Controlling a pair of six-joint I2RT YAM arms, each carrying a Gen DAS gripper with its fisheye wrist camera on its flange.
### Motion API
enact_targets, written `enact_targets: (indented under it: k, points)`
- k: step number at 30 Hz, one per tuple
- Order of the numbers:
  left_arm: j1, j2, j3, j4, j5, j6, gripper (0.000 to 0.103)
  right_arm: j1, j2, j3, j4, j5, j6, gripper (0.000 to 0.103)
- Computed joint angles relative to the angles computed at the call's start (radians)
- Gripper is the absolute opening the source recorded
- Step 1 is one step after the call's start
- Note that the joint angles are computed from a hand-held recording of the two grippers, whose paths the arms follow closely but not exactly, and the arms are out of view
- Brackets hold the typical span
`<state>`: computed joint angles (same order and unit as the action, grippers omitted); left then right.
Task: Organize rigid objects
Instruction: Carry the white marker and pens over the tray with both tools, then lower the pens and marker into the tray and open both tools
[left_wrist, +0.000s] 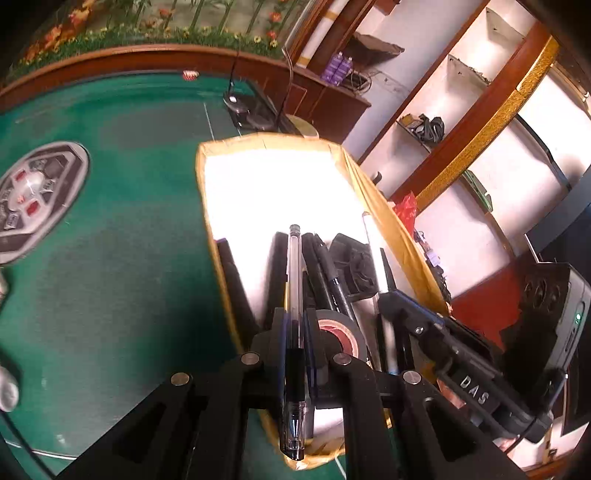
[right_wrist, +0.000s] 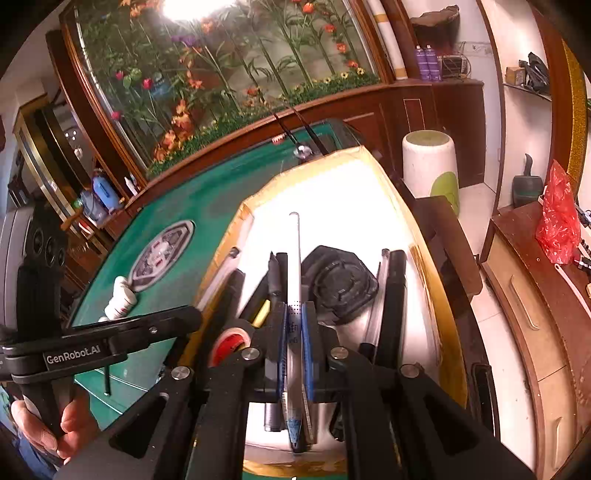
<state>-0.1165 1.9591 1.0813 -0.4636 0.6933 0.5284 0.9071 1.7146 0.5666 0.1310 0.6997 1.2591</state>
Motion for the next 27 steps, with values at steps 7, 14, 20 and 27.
enact_targets:
  k: [7, 14, 20, 27]
  points:
    - [-0.012, 0.031, 0.001, 0.027, 0.001, -0.035, 0.008, -0.009, 0.047, 0.018, -0.003, -0.024, -0.013, 0.008]
    - [0.016, 0.059, 0.043, -0.057, 0.031, -0.005, 0.028, 0.007, 0.03, 0.015, -0.032, -0.007, 0.019, 0.016]
    - [0.073, -0.002, 0.016, -0.093, 0.072, 0.062, 0.042, 0.048, -0.007, 0.046, -0.111, 0.048, 0.049, 0.017]
    - [0.22, 0.006, 0.063, -0.202, 0.093, 0.19, 0.051, 0.071, 0.035, 0.15, -0.107, 0.04, -0.034, 0.021]
